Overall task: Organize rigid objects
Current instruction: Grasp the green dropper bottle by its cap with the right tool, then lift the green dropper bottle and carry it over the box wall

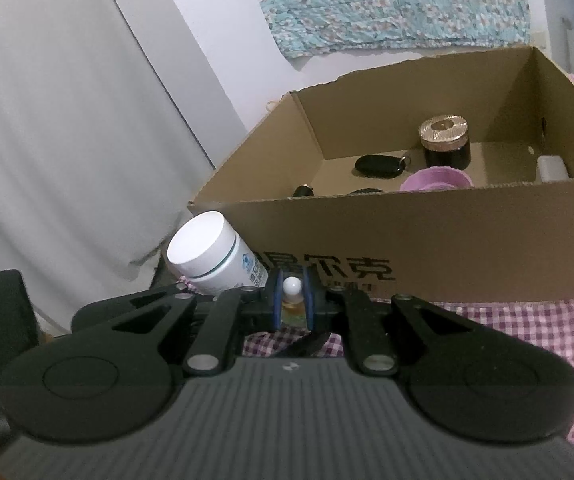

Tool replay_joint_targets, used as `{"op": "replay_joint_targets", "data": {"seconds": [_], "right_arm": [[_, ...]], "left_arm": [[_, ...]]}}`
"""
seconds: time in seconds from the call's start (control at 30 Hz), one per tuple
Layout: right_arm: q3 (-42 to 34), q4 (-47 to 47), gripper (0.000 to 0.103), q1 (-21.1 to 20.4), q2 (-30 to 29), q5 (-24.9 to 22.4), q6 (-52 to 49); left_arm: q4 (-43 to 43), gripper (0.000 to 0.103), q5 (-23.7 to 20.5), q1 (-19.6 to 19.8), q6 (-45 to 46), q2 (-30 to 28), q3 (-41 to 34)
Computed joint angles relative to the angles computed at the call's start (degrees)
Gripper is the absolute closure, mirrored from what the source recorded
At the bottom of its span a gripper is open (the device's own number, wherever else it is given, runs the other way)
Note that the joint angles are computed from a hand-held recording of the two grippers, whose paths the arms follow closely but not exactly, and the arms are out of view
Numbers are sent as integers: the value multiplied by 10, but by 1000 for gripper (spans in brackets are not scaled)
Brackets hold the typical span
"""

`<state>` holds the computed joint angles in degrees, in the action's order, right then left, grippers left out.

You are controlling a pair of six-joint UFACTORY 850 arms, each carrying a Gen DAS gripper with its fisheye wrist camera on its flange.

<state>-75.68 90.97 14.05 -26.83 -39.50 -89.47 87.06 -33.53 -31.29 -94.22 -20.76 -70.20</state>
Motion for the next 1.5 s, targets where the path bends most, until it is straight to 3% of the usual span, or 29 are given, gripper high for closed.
{"op": "replay_joint_targets", "data": {"seconds": [0.27,0.73,0.93,1.5], "right_arm": [[-9,-5,93,-10,-12,-34,21],[45,-7,91,-18,46,14,49],[72,17,91,-24,63,27,44],[64,31,89,-23,53,24,44]], "left_arm": [[-5,65,-10,0,-14,-1,-2],[26,70,114,2,-51,22,13],[58,70,119,-3,-71,19,16],[-56,69,145,17,46,-10,-24]]}}
